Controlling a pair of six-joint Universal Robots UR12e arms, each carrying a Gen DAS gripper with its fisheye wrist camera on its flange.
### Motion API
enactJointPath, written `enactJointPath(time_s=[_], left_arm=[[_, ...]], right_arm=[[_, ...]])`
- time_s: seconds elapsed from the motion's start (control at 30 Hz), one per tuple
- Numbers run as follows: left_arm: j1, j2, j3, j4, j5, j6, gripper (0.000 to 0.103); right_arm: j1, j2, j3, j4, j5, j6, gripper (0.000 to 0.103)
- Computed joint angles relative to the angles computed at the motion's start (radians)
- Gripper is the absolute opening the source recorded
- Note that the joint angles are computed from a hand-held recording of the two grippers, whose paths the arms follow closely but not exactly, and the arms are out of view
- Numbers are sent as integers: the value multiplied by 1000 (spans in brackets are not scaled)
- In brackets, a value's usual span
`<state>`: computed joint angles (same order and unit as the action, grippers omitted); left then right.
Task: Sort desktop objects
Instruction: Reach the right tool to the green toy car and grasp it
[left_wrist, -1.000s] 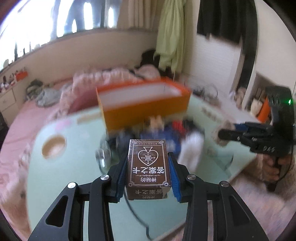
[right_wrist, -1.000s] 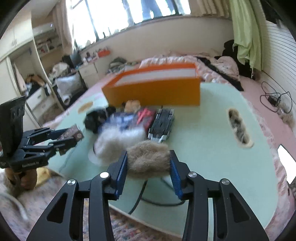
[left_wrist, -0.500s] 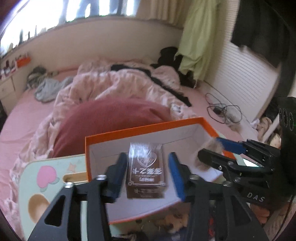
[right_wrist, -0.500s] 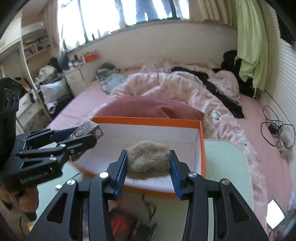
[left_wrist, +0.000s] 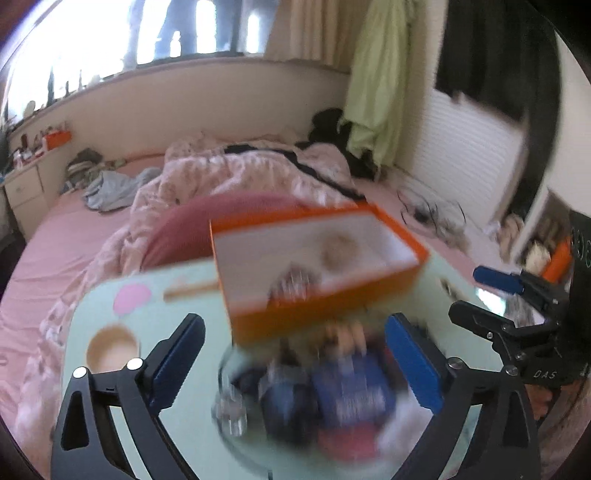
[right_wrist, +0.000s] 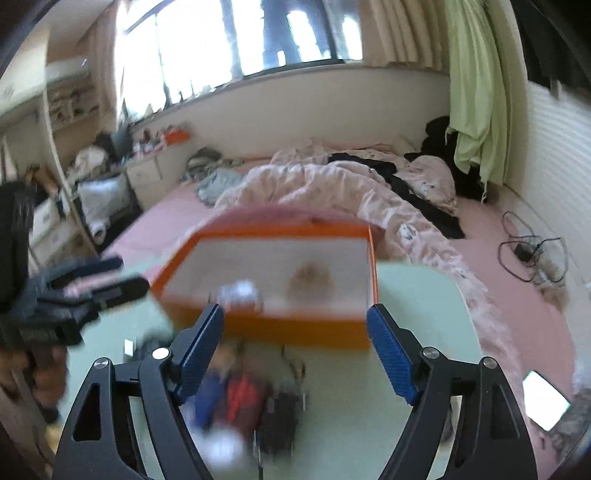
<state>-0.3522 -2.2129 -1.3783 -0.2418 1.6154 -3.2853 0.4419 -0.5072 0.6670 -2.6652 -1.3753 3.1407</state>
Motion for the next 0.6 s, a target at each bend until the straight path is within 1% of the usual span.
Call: enactJointPath(time_s=[0.07, 0.1, 0.17, 0.23, 0.3, 0.37, 0.4, 0.43, 0.47, 0.5, 0.53, 0.57, 0.6], left_arm=[[-6, 23, -51, 4, 1, 0, 99], [-10, 32, -77, 9, 2, -12, 99], [-14, 40, -109, 17, 6, -40, 99], [-20, 42, -129, 5, 11, -46, 99], [-23, 36, -133, -11, 23, -52, 99], [-22, 29, -119, -62, 27, -67, 99], [-19, 26, -112, -92, 23, -82, 99], [-17, 25, -112, -103, 24, -95, 99], [-21, 22, -113, -95, 52, -99, 102], [-25, 19, -111, -100, 74, -97, 103], [-33, 12, -102, -114, 113, -81, 102], [-39, 7, -97, -115, 137, -60, 103], [-37, 6, -101, -99, 119, -52, 103]], right_arm=[[8, -63, 139, -58, -32, -49, 83], [10, -82, 182, -65, -42, -67, 83], [12, -113, 253, -64, -44, -90, 82], [10, -127, 290, -51, -35, -85, 82], [10, -131, 301, -14, -39, -73, 83], [11, -126, 300, 0, -49, -58, 83], [13, -123, 298, 4, -62, -50, 82], [16, -116, 289, 19, -82, -42, 83], [21, -113, 286, 20, -113, -41, 85], [27, -109, 280, 21, -149, -50, 87], [26, -108, 281, 19, -144, -50, 92], [26, -106, 276, 26, -145, -49, 103], [24, -104, 272, 38, -145, -46, 103]])
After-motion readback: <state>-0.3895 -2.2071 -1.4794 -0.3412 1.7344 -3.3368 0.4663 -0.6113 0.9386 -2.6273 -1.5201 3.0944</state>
